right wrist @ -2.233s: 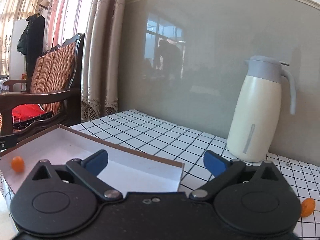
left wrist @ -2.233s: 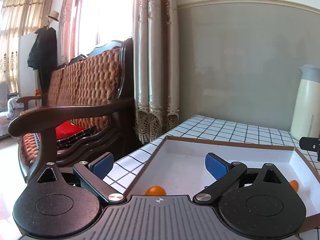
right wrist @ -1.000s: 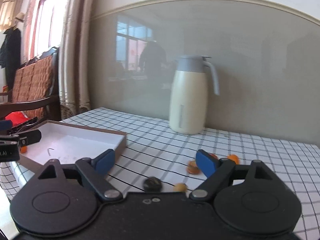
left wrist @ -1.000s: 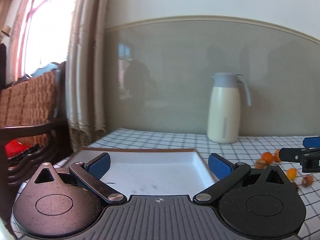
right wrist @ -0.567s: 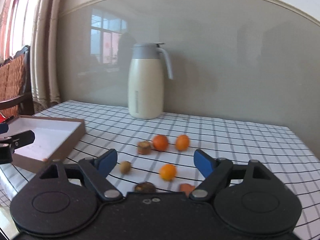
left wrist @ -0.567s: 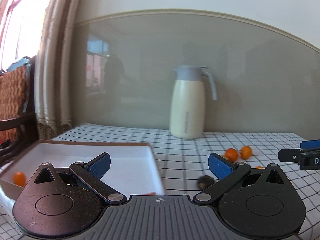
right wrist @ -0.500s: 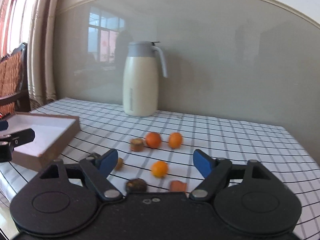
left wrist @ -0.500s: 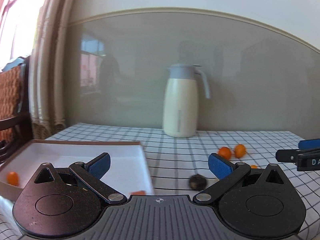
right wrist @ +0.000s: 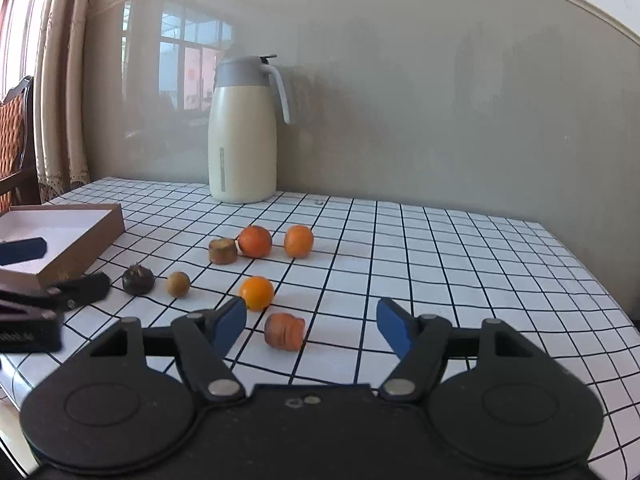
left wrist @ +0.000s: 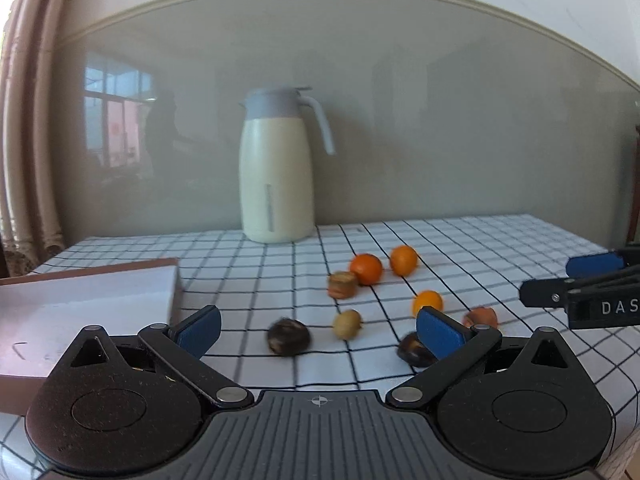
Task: Organize fruits
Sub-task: 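Grasp the dark water chestnut with the left gripper while the right grasps a carrot piece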
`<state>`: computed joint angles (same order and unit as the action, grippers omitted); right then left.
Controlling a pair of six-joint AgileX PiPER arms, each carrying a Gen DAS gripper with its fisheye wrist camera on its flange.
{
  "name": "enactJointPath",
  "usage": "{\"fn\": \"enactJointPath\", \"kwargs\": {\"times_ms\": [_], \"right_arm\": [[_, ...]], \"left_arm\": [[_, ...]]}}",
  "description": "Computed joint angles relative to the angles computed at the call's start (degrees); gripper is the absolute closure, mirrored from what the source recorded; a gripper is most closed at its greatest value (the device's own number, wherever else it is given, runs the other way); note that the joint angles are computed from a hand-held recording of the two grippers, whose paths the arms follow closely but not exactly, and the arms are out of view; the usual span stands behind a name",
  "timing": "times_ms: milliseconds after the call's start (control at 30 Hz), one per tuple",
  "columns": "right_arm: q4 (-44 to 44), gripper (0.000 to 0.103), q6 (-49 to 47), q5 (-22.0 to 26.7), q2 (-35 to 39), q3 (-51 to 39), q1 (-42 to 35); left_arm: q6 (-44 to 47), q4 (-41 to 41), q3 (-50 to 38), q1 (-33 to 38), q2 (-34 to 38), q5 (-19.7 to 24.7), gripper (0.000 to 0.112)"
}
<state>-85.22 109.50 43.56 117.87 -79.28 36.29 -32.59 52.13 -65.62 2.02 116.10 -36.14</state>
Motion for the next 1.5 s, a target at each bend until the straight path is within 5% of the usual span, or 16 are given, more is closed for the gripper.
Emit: {"fn": "enactJointPath", "kwargs": {"times_ms": [333, 533, 767, 1167, 1500], "right_arm": [[1.41, 0.039, -1.43, -3.65, 1.74, -1.47, -2.09], [3.73, 0.04, -4.37, -5.54, 4.15, -4.25, -2.94], [6.83, 0.052, -8.17, -7.51, 6.9, -8.52, -4.13], [15.68, 0.061, -18.38, -5.91, 11.39, -16.37, -4.69], [19.59, 0.068, -22.11, -5.85, 13.17, -19.58, -5.42]], "left_arm": [[2.45, -2.48, -1.17, -4.27, 1.59, 3.52, 0.009], [-4.62, 1.37, -8.23, -4.28, 5.47, 9.13, 0.01], [-2.84, -0.07, -11.32, -4.36, 7.66, 11.4, 0.016], [-28.82, 22.98, -20.81, -3.69, 12.24, 15.9, 0.041], [-51.86, 42.85, -27.18, -3.99, 14.58, 16.39, 0.047]]}}
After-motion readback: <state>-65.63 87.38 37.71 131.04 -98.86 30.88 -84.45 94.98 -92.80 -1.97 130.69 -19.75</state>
